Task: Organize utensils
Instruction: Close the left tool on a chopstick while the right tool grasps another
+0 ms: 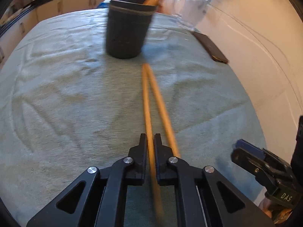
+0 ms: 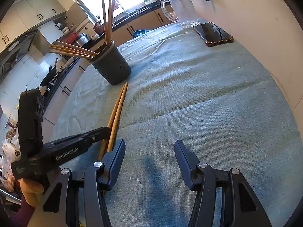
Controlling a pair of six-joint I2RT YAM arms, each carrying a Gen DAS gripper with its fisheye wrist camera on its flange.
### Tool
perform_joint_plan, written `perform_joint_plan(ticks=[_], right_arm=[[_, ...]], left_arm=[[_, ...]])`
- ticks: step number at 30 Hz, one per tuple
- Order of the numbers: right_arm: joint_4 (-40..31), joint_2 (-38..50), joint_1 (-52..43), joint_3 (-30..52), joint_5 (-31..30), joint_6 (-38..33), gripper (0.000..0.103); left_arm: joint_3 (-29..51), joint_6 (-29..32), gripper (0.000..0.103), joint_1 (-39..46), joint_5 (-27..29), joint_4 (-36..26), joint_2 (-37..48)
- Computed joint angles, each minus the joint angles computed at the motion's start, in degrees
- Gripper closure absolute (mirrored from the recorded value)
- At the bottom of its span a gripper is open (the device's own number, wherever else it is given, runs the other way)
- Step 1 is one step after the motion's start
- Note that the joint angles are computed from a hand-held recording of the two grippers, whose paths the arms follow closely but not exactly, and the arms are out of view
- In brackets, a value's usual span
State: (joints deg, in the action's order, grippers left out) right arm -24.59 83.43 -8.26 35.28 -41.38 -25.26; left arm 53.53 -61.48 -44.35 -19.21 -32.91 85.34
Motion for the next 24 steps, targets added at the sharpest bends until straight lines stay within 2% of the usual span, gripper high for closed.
perform_joint_plan(ticks=[5,8,15,16,19,20,24], right_arm=[[0.26,-0.96,3.84,-0.78,1.22,0.33,0.045],[2.67,-2.09,9.14,-2.48,3.64,2.39,0.045],[11.54,-7.91,25.73,-7.73,16.32,10.0,0.045],[12.33,-8.46,27.3,-8.22,18.25,10.52,0.05],[14.71,-9.28,32.2,-9.25,25.95,11.55,0.08],[14.48,-9.1,32.34,-8.96,26.68,11.44,0.09],[11.91,-8.48,29.23,-7.69,24.69,11.16,0.095]], left_arm=[[-6.73,-7.47,0.096,0.01,-0.74,-4.09,-9.2],[-9.81,-10.66,0.096,-0.76,-0.49,-5.55,-13.91],[-9.89,-13.26,0.096,-3.15,-2.32,-7.79,-14.46],[-9.83,-13.43,0.096,-3.57,-2.76,-8.15,-14.41],[-9.74,-13.99,0.096,-4.33,-3.43,-8.4,-14.14],[-9.56,-14.26,0.096,-4.8,-3.61,-8.97,-14.09],[-6.67,-14.43,0.096,-7.05,-5.11,-13.09,-11.16]])
